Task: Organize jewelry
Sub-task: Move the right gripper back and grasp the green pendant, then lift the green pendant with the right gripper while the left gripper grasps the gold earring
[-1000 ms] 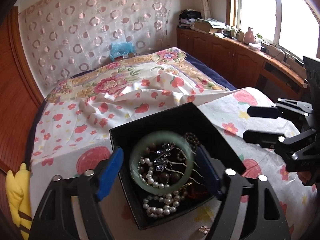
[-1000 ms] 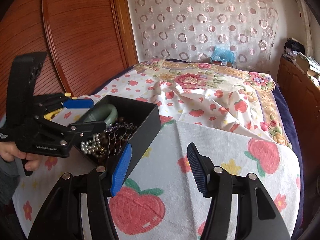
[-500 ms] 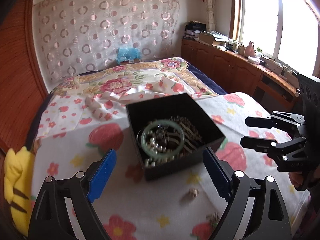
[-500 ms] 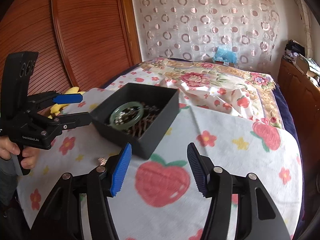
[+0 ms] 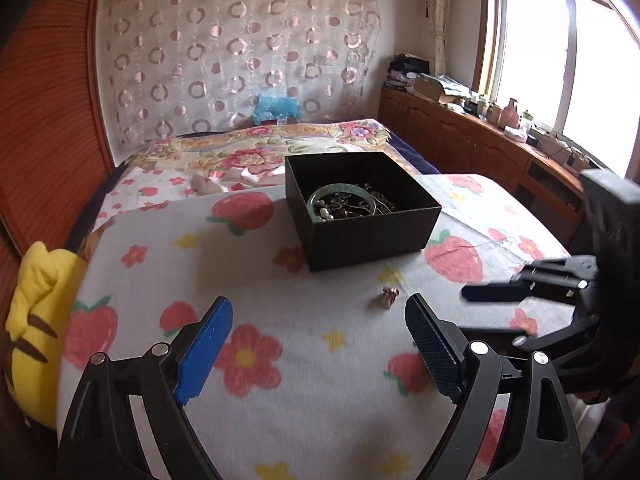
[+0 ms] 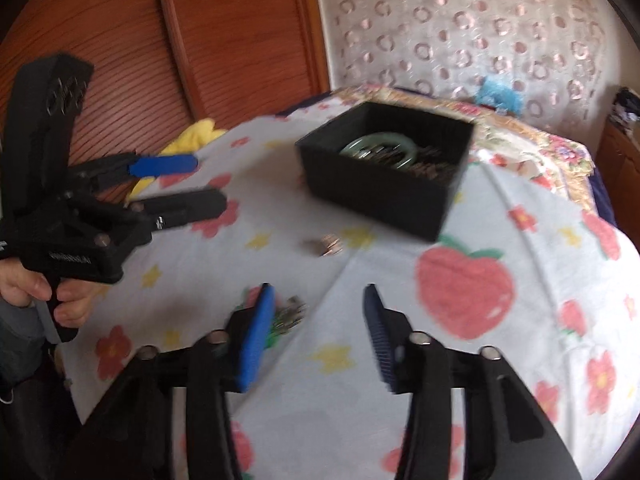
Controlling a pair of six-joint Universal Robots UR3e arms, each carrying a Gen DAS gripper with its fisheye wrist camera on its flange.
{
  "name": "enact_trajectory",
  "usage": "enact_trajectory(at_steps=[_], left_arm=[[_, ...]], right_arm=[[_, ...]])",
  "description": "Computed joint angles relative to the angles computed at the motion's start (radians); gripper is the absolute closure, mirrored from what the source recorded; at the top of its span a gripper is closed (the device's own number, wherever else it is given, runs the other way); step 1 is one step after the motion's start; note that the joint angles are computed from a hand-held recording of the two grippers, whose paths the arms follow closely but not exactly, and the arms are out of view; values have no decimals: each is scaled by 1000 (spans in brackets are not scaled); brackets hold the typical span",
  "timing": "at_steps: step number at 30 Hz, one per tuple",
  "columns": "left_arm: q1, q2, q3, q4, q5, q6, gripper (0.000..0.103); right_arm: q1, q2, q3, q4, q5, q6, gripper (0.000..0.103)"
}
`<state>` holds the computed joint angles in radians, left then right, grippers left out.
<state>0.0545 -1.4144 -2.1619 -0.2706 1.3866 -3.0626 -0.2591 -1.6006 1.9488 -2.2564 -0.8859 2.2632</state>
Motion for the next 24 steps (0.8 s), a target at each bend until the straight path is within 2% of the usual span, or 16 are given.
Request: enact_trajectory(at_steps=[6, 14, 16, 18, 24], left_arm=[[0, 65, -61, -7, 9, 13, 18], [9, 134, -148, -1, -8, 5, 18], [12, 139, -157, 0, -12, 8, 18], [8, 147, -166, -8, -12, 7, 18], [-28, 102, -134, -27, 16, -3, 18]], right_arm=[[56, 11, 1, 23, -34, 30, 68], [96, 4, 41, -62, -100, 81, 71], [106, -5, 63, -103, -122, 74, 74], [112, -7, 81, -144, -143, 69, 87], [89, -37, 107, -145, -147, 19, 89]])
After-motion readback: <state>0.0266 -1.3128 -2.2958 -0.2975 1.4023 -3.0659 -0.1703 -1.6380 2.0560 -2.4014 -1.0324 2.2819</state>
